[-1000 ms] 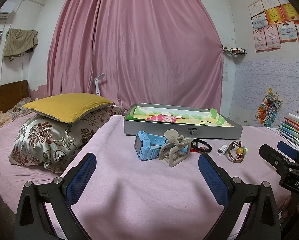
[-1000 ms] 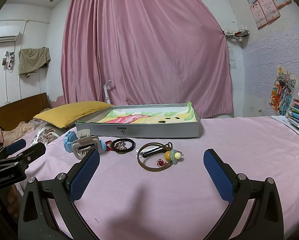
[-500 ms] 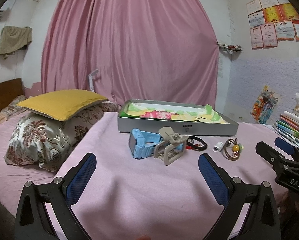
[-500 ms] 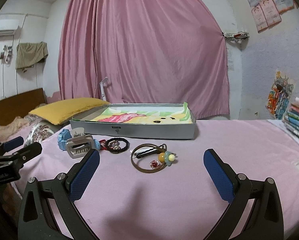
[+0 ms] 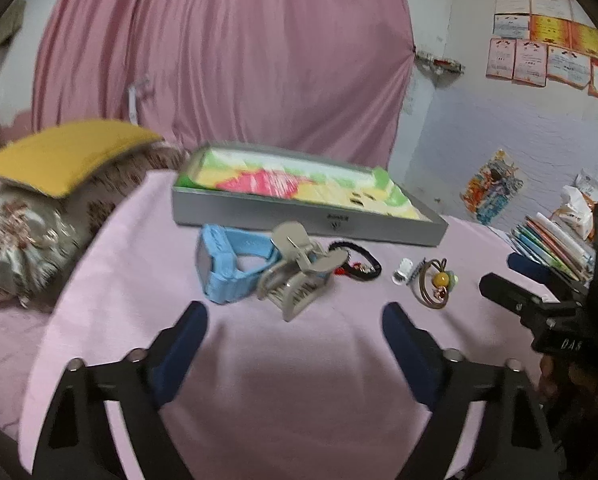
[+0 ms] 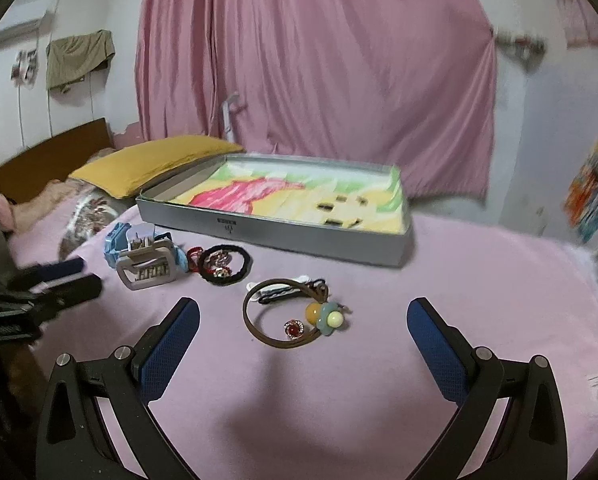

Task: Organize jewelry
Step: 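Grasp the grey claw clip with the left gripper while the right gripper grasps the brown hair tie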

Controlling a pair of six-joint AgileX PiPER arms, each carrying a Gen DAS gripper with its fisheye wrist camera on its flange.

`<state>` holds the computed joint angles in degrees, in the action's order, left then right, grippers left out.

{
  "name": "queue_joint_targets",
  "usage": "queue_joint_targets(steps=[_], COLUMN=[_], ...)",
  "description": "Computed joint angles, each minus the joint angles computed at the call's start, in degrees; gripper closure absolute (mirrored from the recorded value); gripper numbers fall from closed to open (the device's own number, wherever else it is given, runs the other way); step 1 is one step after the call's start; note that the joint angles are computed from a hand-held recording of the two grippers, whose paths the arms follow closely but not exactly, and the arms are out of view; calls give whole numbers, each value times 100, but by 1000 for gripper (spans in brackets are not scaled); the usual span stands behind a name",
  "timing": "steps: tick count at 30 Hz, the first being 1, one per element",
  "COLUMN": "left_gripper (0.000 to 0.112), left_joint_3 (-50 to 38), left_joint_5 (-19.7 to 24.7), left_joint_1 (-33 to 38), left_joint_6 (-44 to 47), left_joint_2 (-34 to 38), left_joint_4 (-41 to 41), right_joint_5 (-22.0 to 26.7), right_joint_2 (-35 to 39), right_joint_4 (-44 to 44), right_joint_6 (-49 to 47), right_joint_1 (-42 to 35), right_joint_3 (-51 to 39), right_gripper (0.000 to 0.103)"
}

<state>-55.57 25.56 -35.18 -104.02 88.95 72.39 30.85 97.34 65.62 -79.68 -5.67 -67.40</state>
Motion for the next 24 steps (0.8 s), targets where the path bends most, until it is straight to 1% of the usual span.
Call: queue_joint_targets(steps=[1, 2, 3, 4, 5, 7, 9, 10, 13, 14, 15, 16, 17, 19, 21, 23, 24], left_gripper=[37, 40, 44, 46, 48, 55, 61, 65, 71, 72, 75, 80, 82, 89, 95, 99, 101], left_joint_3=[-80, -147, -211, -270, -328, -463, -613, -675, -833, -877, -934, -954, -965, -965, -966, -1010, -1036], left_joint_5=[-201, -328, -442, -531, -585, -615, -611, -593, -610, -602, -573, -555, -554, -549, -541, -485, -449], left_joint_1=[119, 199, 271, 329, 364, 407, 429, 447, 521, 536, 555, 570, 578, 588, 574, 538, 518], left_joint_6=[305, 548, 804, 1049, 1245, 1732, 2127, 2300, 2741, 2794, 2877, 2929, 2926, 2889, 2889, 2924, 2948], left_joint_2=[73, 132, 189, 243, 295, 391, 500, 533, 617, 643, 672, 672, 674, 662, 649, 665, 670], left_joint_4=[-328, -589, -865, -1130, -1337, -1831, -2224, -2388, -2869, -2946, -3050, -3124, -3141, -3102, -3074, -3050, -3044], right_joint_5=[165, 240, 275, 359, 405, 525, 700, 784, 855, 850, 854, 889, 982, 1092, 1207, 1261, 1263], right_joint_2=[146, 226, 275, 373, 469, 649, 835, 890, 1056, 1093, 1139, 1189, 1262, 1339, 1413, 1446, 1445], right_joint_4=[-310, -434, -471, -665, -909, -1127, -1440, -1562, -1840, -1929, -2037, -2137, -2250, -2367, -2427, -2519, -2530], right_joint_6=[397, 566, 611, 819, 1079, 1329, 1727, 1872, 2237, 2338, 2459, 2571, 2704, 2846, 2939, 3022, 3013], right_joint_1=[-39, -55, -69, -63, -30, -17, 19, 16, 89, 116, 144, 160, 153, 144, 138, 171, 164], right_joint_3=[-239, -345, -394, -539, -679, -910, -1159, -1279, -1513, -1568, -1642, -1724, -1864, -2006, -2117, -2169, -2158], right_gripper=[2, 3, 7, 15, 19, 32, 38, 40, 42, 43, 47, 49, 50, 55, 57, 58, 62])
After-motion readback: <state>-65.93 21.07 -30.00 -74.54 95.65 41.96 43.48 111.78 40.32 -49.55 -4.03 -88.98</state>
